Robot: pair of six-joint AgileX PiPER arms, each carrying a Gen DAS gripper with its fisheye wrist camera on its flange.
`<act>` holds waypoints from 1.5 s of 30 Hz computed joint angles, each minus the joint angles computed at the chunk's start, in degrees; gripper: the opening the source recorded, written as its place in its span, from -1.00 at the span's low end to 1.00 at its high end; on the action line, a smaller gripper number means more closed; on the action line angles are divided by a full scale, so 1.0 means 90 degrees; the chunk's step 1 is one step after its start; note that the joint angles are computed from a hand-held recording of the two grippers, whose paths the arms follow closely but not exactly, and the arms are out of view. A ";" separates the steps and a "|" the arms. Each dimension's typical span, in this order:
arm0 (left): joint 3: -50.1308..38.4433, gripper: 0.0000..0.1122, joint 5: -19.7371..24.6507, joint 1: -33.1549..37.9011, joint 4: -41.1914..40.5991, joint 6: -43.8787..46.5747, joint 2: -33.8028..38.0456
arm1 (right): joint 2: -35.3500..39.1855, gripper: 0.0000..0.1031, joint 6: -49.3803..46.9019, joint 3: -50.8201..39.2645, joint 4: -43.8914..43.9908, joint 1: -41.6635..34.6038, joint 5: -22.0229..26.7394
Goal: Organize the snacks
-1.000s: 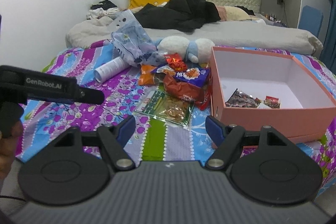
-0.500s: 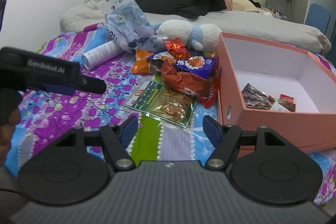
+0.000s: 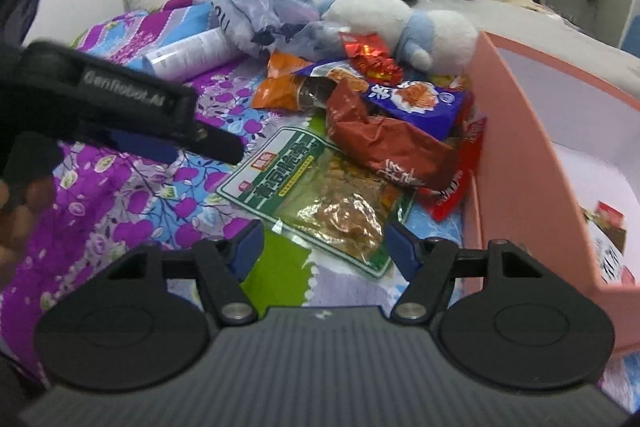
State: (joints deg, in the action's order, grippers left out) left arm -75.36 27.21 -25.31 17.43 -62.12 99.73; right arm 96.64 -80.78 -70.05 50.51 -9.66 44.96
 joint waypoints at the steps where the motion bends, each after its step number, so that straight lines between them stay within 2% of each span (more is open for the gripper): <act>1: -0.0079 0.42 -0.0121 0.0094 -0.0267 0.0318 0.0092 | 0.0071 0.35 0.0043 -0.0060 -0.0046 0.0037 0.0004; 3: -0.0292 0.42 -0.0330 0.0295 -0.0944 0.1050 0.0309 | 0.0265 0.35 0.0206 -0.0242 -0.0083 0.0047 0.0136; 6: -0.0792 0.45 -0.0459 0.0524 -0.1750 0.1978 0.0728 | 0.0472 0.60 0.0367 -0.0346 -0.0077 0.0121 0.0093; 10: -0.1704 0.50 -0.0286 0.0760 -0.2929 0.3233 0.1394 | 0.0653 0.61 0.0621 -0.0396 -0.0233 0.0341 -0.0194; 12: -0.2181 0.60 -0.0122 0.0776 -0.2927 0.3236 0.1719 | 0.0700 0.62 0.0726 -0.0376 -0.0243 0.0431 -0.0380; 15: -0.2887 0.60 0.0243 0.0852 -0.3337 0.3638 0.2187 | 0.0711 0.79 0.0688 -0.0296 0.0081 0.0433 -0.0563; 17: -0.3278 0.60 0.0408 0.0862 -0.3459 0.3844 0.2449 | 0.0823 0.79 0.0820 -0.0435 0.0038 0.0466 -0.0616; 21: -0.3915 0.60 0.0727 0.0846 -0.3319 0.3721 0.2892 | 0.1065 0.81 0.1043 -0.0711 -0.0173 0.0515 -0.0606; 22: -0.4034 0.60 0.0760 0.0867 -0.3377 0.3708 0.2994 | 0.1086 0.92 0.1077 -0.0708 -0.0207 0.0544 -0.0679; 25: -0.4416 0.58 0.1032 0.0867 -0.3288 0.3540 0.3252 | 0.1150 1.00 0.1390 -0.0767 -0.0527 0.0683 -0.0822; 28: -0.4555 0.46 0.1097 0.0885 -0.3313 0.3587 0.3313 | 0.1207 1.00 0.1541 -0.0879 -0.0607 0.0669 -0.0701; 30: -0.4669 0.25 0.1189 0.0869 -0.3158 0.3529 0.3335 | 0.1211 1.00 0.1515 -0.0876 -0.0545 0.0648 -0.0662; 32: -0.4735 0.17 0.1291 0.0835 -0.2918 0.3315 0.3337 | 0.1212 0.92 0.1365 -0.0864 -0.0449 0.0607 -0.0623; 37: -0.4358 0.06 0.1193 0.0777 -0.2674 0.3052 0.3049 | 0.1044 0.16 0.1237 -0.0804 -0.0341 0.0488 -0.0494; 38: -0.4267 0.05 0.1164 0.0754 -0.2574 0.2975 0.2967 | 0.1018 0.06 0.1202 -0.0805 -0.0318 0.0457 -0.0456; 39: -0.4009 0.04 0.1071 0.0713 -0.2453 0.2873 0.2792 | 0.0987 -0.10 0.1201 -0.0800 -0.0326 0.0439 -0.0453; 40: -0.3940 0.03 0.1098 0.0666 -0.2250 0.2689 0.2716 | 0.0971 -0.40 0.1176 -0.0815 -0.0335 0.0416 -0.0428; 42: -0.3524 0.02 0.1044 0.0581 -0.1903 0.2373 0.2386 | 0.0993 -0.80 0.1223 -0.0914 -0.0416 0.0364 -0.0325; 45: -0.3046 0.01 0.1022 0.0473 -0.1443 0.1980 0.1949 | 0.1075 -0.89 0.1282 -0.1028 -0.0415 0.0228 -0.0080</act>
State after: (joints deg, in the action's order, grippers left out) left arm -102.78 36.42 -21.05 4.44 -44.30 117.28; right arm 106.31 -69.24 -79.30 46.78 -7.61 44.23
